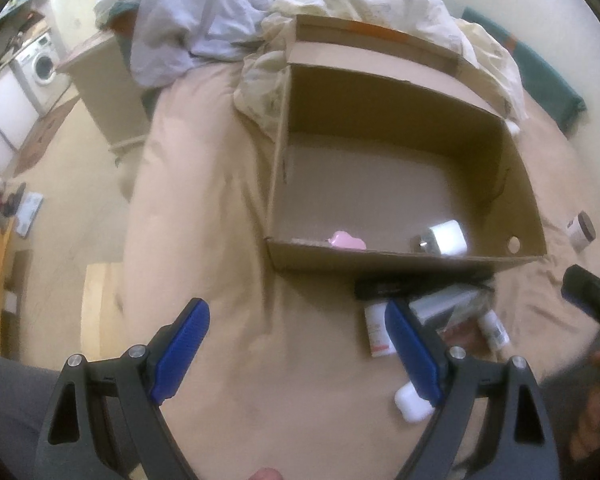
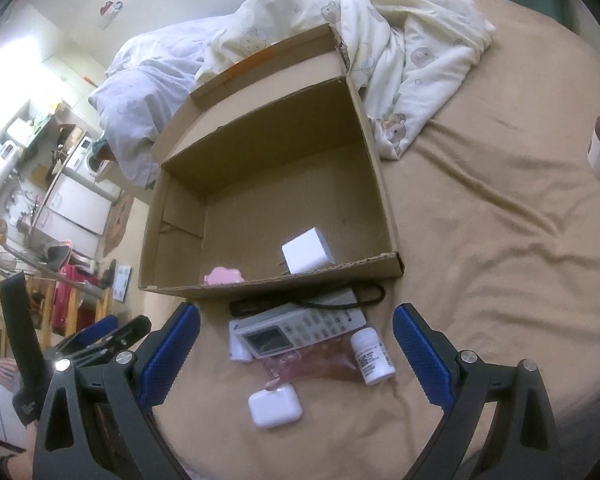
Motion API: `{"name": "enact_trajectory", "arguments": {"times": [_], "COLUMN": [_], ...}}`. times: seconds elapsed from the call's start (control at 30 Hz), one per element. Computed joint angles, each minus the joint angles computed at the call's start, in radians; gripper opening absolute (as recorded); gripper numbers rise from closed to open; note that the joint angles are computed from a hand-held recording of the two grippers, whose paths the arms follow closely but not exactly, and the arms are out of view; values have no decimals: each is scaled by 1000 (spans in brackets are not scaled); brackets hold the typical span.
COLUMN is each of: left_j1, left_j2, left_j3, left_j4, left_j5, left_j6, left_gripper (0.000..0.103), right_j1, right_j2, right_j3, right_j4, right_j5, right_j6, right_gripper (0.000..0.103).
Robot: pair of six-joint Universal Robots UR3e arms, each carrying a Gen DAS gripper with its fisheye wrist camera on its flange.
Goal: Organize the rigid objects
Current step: 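Withdraw both tools from the box back toward the remaining items, then grasp the white pill bottle with the left tool while the right tool grasps another white bottle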
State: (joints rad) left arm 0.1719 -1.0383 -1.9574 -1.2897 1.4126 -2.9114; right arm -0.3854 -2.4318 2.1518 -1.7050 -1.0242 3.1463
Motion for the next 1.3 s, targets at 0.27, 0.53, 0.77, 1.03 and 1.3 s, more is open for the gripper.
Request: {"name": "enact_trajectory", "arguments": {"times": [0.27, 0.53, 0.77, 1.03, 1.3], "left_j1": [31, -42, -120, -184, -165], "left_j2": [5, -192, -352, -421, -375], "left_j3": [-38, -2, 23, 10, -15], "left_j4": [-9, -64, -25, 48, 23], "left_j5": [-17, -58, -71, -55, -71], "left_j6": [-4, -47, -126, -173, -130], "left_gripper": [88, 83, 76, 44, 25], "right_j1": [-49, -31, -35, -36, 84], "right_j2": [-17, 33, 91, 116, 270], "right_j3": [13, 24, 31, 33, 18], "right_j4": [69, 46, 58, 57, -22], "right_j5": [-25, -80, -59, -58, -112], "right_j6": [-44, -11, -14, -9, 24], "right_gripper": [103, 103, 103, 103, 103]}}
